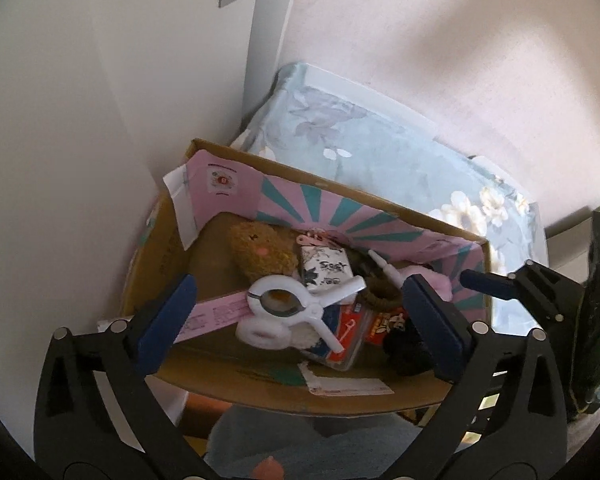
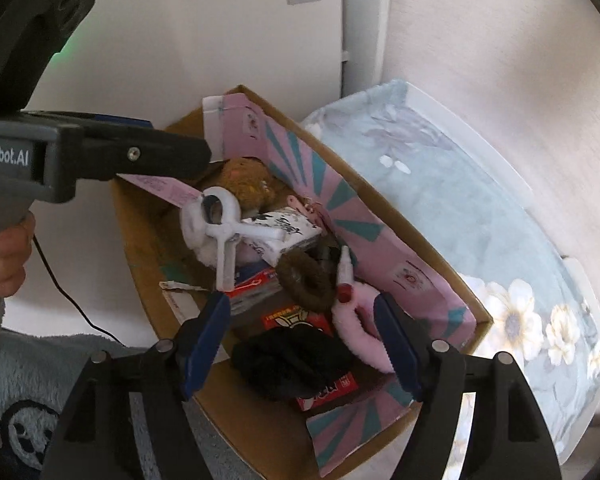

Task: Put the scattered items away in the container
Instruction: 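Carry both items over the cardboard box and open both tools to release them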

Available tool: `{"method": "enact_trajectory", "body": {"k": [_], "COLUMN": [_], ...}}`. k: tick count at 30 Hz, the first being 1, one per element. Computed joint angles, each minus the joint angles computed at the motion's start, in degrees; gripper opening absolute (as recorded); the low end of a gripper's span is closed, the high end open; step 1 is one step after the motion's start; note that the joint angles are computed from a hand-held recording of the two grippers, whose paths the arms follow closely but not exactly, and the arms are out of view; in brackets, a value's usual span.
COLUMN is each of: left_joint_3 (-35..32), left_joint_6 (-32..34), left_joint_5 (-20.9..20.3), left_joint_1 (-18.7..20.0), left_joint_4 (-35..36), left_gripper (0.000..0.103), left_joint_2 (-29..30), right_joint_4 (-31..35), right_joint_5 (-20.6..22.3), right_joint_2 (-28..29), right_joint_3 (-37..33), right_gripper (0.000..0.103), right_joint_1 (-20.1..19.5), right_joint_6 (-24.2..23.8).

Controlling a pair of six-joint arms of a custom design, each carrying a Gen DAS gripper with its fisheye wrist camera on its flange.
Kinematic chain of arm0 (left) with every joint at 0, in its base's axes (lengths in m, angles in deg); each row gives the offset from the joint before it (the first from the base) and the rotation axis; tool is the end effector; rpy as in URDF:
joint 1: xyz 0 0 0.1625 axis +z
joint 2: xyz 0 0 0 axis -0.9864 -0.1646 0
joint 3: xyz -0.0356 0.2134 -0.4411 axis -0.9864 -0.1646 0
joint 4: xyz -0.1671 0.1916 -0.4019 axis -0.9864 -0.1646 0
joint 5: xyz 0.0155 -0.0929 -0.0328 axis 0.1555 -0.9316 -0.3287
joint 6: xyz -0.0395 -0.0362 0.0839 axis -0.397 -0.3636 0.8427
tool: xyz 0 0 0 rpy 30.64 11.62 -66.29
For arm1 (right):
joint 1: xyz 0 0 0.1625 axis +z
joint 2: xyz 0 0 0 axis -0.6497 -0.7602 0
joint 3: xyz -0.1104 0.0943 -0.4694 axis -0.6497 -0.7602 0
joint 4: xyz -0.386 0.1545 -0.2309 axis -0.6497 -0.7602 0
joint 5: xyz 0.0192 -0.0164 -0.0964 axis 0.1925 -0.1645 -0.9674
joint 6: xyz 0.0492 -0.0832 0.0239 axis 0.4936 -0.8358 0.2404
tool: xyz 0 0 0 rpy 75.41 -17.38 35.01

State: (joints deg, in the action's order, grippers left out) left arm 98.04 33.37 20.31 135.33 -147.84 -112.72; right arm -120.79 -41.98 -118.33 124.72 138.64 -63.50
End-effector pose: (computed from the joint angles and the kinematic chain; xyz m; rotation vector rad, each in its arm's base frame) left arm -0.2559 -0.7206 0.1338 -0.1379 2.4212 -0.6811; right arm 0.2088 -0.8022 0.1667 1.2739 -2.3776 0.0111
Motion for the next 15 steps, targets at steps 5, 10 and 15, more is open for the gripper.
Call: {"method": "enact_trajectory", "body": {"k": [5, 10, 15], "left_joint_3": [-0.8, -2.8, -5.8], "left_joint_6": [-0.7, 0.7, 4.0], "left_joint_5": [0.8, 2.1, 3.7], "left_joint_1": [-0.4, -0.8, -1.6], "left_joint_4": [2.2, 5.0, 7.7], "left_gripper": [0.102, 0.102, 0.102], "left_joint_2": [0.4, 1.3, 3.2], "right_joint_4": [-0.5, -2.4, -5.3], "right_joint_5": [-0.5, -1.4, -3.6], "right_joint_2": [0.0, -0.4, -1.3], "right_joint_3": [-0.1, 0.0, 0.0], "right_gripper": [0.070, 0.070, 0.071], "right_joint_1": [0.1, 0.0, -0.5], "right_joint_6": [2.7, 6.4, 13.3]}}
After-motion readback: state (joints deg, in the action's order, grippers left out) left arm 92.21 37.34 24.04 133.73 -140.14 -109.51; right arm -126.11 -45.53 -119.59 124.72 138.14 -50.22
